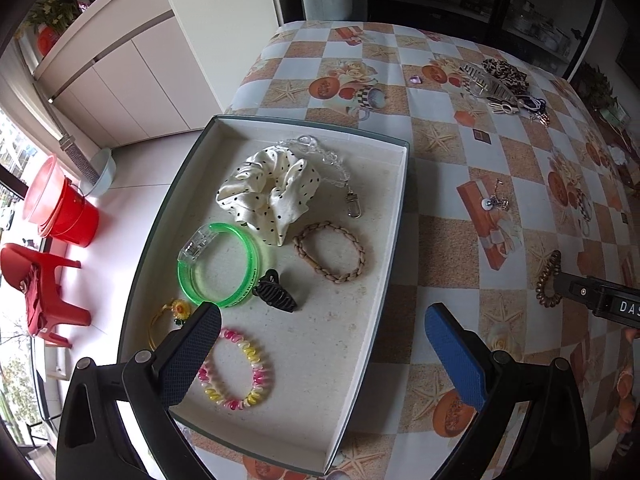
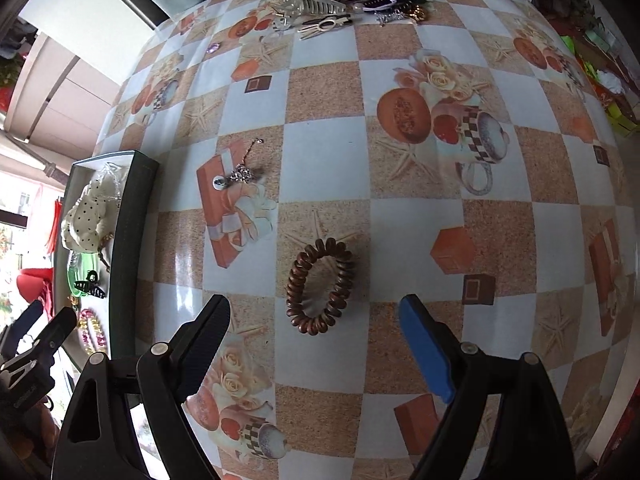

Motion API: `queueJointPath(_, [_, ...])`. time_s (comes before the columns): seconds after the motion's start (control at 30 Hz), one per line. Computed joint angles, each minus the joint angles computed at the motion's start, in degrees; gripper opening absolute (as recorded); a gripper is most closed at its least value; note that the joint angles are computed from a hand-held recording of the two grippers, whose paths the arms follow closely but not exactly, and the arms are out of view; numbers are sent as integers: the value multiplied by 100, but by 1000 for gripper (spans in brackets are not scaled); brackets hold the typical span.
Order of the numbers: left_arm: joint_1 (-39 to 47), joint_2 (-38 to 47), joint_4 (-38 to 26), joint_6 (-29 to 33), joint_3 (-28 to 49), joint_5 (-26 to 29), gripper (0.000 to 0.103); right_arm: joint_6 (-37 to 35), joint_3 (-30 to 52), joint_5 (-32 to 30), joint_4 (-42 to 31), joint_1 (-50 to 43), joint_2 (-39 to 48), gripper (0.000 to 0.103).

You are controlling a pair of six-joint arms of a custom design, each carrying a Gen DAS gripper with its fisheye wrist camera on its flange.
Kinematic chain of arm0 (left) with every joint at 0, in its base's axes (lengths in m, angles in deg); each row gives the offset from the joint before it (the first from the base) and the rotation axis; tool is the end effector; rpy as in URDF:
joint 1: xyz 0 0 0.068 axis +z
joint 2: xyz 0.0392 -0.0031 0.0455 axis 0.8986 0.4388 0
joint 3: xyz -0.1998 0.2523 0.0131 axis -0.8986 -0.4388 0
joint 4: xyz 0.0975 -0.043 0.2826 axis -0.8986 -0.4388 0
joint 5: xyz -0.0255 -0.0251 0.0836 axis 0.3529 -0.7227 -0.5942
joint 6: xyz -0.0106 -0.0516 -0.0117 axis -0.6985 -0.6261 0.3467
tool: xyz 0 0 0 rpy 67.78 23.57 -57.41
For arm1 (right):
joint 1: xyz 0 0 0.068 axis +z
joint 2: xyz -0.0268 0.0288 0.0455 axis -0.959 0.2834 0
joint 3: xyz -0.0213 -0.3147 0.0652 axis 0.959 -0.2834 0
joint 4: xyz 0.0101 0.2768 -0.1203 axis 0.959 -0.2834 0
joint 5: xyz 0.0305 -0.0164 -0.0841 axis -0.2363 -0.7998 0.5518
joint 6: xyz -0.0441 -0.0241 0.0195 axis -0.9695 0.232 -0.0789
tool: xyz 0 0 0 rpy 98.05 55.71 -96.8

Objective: Organize jewelry
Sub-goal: 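Move both tools back toward the silver keychain charm and brown coil hair tie, then grasp the silver keychain charm with the left gripper while the right grasps the brown coil hair tie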

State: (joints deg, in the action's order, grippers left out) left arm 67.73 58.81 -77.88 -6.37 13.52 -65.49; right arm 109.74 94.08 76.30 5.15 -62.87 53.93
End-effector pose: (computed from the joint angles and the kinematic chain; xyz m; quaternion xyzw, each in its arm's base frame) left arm 0.1643 0.0113 0.4274 0.0323 0.9837 0.0263 0.1751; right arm 0.1922 0.0414 0.3748 0.0747 0.9893 0.0964 0.0799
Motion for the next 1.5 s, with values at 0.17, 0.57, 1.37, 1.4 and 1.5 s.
queueJointPath(0.17, [-385, 72, 20, -203, 58, -36, 103, 45, -173, 41, 11, -19, -22, 88])
queueJointPath(0.57, [-1363, 467, 270, -706, 219, -23, 103, 380, -427, 602, 328, 394, 20, 88])
queueJointPath(1.37, [-2965, 1568, 1413, -1391, 58, -27, 92, -121, -685, 1455, 548, 338, -264, 69])
queueJointPath(1.4, [-2974, 1625, 1470, -1405, 36, -37, 85, -195, -689, 1436, 579, 264, -255, 68])
queueJointPath(1.5, [-2992, 1826, 1561, -1419, 28, -42, 80, -251, -693, 1429, 562, 221, -295, 66])
